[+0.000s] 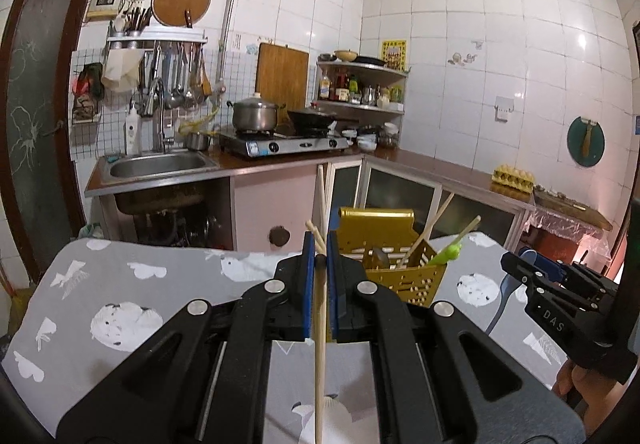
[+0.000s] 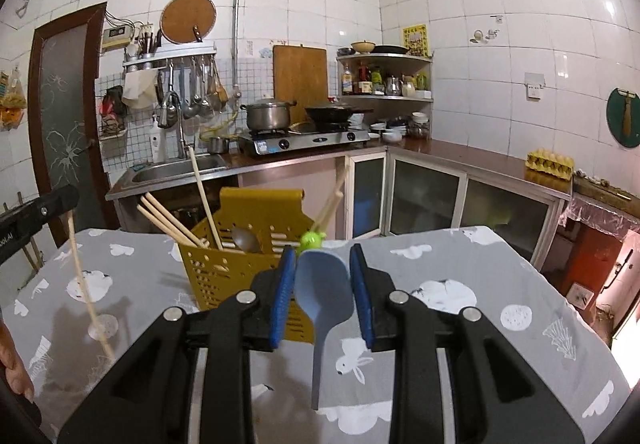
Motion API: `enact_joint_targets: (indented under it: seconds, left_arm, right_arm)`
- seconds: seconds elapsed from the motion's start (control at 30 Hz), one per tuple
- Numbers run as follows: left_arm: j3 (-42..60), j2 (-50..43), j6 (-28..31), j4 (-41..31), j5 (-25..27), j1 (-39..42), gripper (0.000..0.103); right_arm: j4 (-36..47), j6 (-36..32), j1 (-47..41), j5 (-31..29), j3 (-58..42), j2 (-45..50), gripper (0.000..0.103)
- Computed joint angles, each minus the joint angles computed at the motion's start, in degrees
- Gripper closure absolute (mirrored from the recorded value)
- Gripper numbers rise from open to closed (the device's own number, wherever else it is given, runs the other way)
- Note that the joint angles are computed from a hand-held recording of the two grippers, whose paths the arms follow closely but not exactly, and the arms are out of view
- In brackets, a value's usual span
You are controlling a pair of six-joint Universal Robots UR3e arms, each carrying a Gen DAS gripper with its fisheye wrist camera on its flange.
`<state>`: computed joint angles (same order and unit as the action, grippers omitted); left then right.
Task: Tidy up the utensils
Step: 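Lift the spatula and chopstick and lower them into the yellow holder, then open both grippers to release the spatula and chopstick into the holder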
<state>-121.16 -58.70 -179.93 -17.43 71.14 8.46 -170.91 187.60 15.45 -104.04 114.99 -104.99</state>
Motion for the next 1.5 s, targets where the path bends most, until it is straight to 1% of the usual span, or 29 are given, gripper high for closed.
enact_joint_targets:
  seconds: [0.17, 0.23, 0.43, 0.57, 0.7, 0.8, 0.83, 0.93, 1.03, 1.13, 1.27, 1.37, 1.5]
  left_arm:
    - [1.45, 1.14, -0.88, -0.35, -4.13, 3.17, 0.099]
    - [2.61, 0.61, -1.10, -0.05, -4.60, 3.33, 0.099]
    - [10.21, -3.84, -1.81, -0.20, -3.83, 1.10, 0.099]
    - [18.59, -8.67, -2.74, -0.76, -2.22, -1.51, 0.099]
    - [30.02, -16.73, -3.77, -0.11, 3.19, -6.99, 0.099]
    - [37.87, -22.57, -4.64, -0.37, 6.04, -9.82, 0.099]
    - [41.43, -25.71, -4.98, 0.11, 7.90, -11.29, 0.099]
    - [49.51, -33.57, -4.78, 0.78, 11.90, -14.15, 0.099]
    - [54.51, -40.11, -3.84, 1.37, 14.41, -15.64, 0.099]
    - [55.93, -45.50, -3.06, 3.34, 15.87, -16.17, 0.099]
    - [52.94, -49.99, -2.78, 6.31, 16.44, -16.05, 0.099]
    - [50.30, -51.68, -2.91, 6.79, 16.61, -15.62, 0.099]
    - [46.13, -50.78, -2.85, 6.97, 16.22, -14.43, 0.099]
  right_arm:
    - [2.43, -0.27, -0.73, 2.20, -3.26, 0.17, 0.075]
    - [2.97, -0.64, -0.32, 1.96, -4.73, 0.85, 0.075]
    - [6.26, -0.96, -0.06, 3.20, -11.22, 2.56, 0.075]
    - [9.91, -1.10, -1.23, 5.11, -17.38, 3.57, 0.075]
    - [14.00, -1.87, -2.41, 6.23, -27.47, 7.06, 0.075]
    - [16.56, -2.57, -2.97, 6.18, -36.22, 12.03, 0.075]
    - [17.18, -2.70, -3.29, 6.30, -38.71, 13.70, 0.075]
    - [17.95, -2.45, -4.91, 8.04, -43.58, 17.72, 0.075]
    - [17.00, -2.35, -5.97, 8.50, -46.38, 21.84, 0.075]
    - [14.67, -2.02, -7.63, 10.81, -45.71, 24.69, 0.075]
    - [11.27, -2.97, -8.06, 10.71, -41.96, 27.72, 0.075]
    - [9.21, -2.99, -8.54, 10.50, -39.15, 29.32, 0.075]
    - [8.22, -3.54, -9.15, 11.11, -36.68, 29.95, 0.075]
